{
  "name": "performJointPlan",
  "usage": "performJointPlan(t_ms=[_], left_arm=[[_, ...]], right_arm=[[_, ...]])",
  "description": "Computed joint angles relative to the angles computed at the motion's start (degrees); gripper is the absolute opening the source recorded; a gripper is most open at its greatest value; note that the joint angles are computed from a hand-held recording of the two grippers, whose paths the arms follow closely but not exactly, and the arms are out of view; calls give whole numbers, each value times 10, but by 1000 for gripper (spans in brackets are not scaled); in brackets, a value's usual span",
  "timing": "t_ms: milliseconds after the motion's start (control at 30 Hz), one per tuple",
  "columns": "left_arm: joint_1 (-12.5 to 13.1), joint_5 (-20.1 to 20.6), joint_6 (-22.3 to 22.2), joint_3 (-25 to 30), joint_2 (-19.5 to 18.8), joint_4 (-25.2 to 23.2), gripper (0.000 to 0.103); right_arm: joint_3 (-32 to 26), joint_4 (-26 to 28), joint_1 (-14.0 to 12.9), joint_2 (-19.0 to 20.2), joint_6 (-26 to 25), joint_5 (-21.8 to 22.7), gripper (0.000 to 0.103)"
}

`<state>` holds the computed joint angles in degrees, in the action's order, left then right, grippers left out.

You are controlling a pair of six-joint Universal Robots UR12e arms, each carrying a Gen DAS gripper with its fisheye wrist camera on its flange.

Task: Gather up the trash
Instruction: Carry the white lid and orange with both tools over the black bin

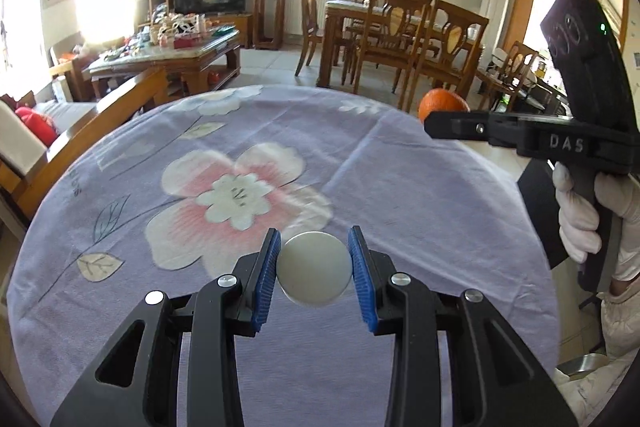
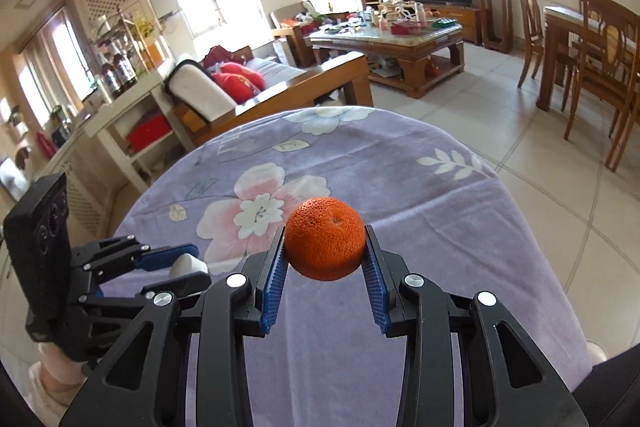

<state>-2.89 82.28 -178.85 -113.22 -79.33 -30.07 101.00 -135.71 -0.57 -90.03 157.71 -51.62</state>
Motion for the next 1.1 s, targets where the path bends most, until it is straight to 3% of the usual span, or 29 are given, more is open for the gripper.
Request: performJointPlan(t_ms=[200,533,1100], left_arm=[[-45,-1,0,24,-18,25,35],[-118,-13,1,79,-81,51,35],[-209,-85,39,185,-190,42,35]], right_arm=[[40,-13,-61,-42,1,25,36],[83,-22,-181,-88,2,56,36],[129,0,-364,-117,-13,89,36]])
